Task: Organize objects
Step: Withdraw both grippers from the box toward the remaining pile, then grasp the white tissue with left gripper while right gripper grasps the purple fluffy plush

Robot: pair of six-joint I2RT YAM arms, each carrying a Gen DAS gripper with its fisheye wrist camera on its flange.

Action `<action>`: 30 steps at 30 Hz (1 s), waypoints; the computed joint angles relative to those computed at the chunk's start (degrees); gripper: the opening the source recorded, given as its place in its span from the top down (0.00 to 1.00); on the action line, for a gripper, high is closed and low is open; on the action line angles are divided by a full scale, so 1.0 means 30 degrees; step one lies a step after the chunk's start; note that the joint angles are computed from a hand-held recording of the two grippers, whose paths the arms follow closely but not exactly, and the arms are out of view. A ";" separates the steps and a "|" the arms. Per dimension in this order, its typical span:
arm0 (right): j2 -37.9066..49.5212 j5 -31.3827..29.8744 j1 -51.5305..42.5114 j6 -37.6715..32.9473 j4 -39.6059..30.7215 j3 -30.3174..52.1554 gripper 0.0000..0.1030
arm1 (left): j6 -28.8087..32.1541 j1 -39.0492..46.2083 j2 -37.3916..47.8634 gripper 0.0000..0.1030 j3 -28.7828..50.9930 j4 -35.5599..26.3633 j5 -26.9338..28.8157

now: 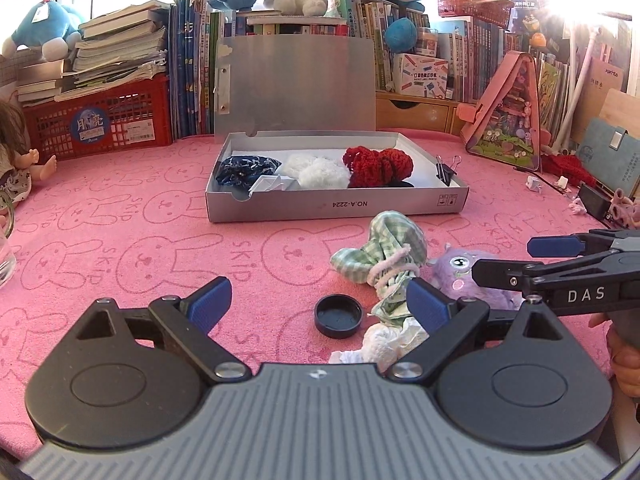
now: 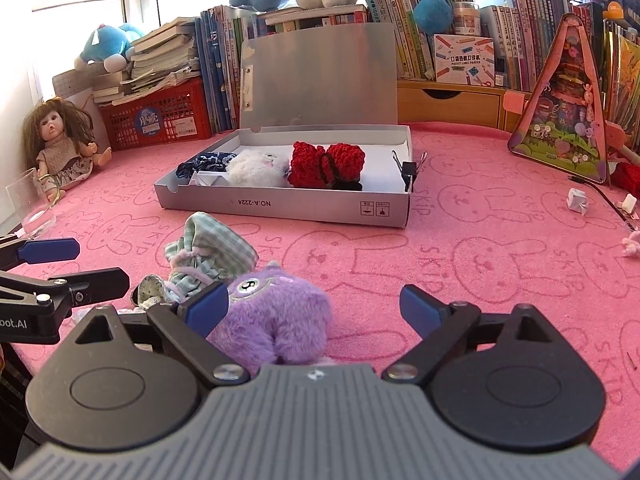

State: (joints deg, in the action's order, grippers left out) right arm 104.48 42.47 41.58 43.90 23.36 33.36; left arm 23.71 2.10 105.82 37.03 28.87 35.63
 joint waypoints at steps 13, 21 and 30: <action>0.0058 0.0125 0.0272 -0.0001 0.0428 -0.0312 0.05 | 0.1454 -0.0464 0.0033 0.13 -0.0938 -0.1051 0.0968; -0.0090 0.0208 0.0329 0.0008 0.0425 -0.0455 0.05 | 0.0603 -0.1327 0.0803 0.45 -0.0687 -0.0560 -0.0094; 0.0523 -0.0670 0.0433 -0.1567 0.1576 -0.0180 0.05 | 0.1685 -0.0134 0.0159 0.50 -0.0874 -0.0704 0.0161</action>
State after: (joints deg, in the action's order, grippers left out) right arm 106.05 40.46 42.88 39.20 28.09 32.82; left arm 28.77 1.70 106.30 34.41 26.76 36.11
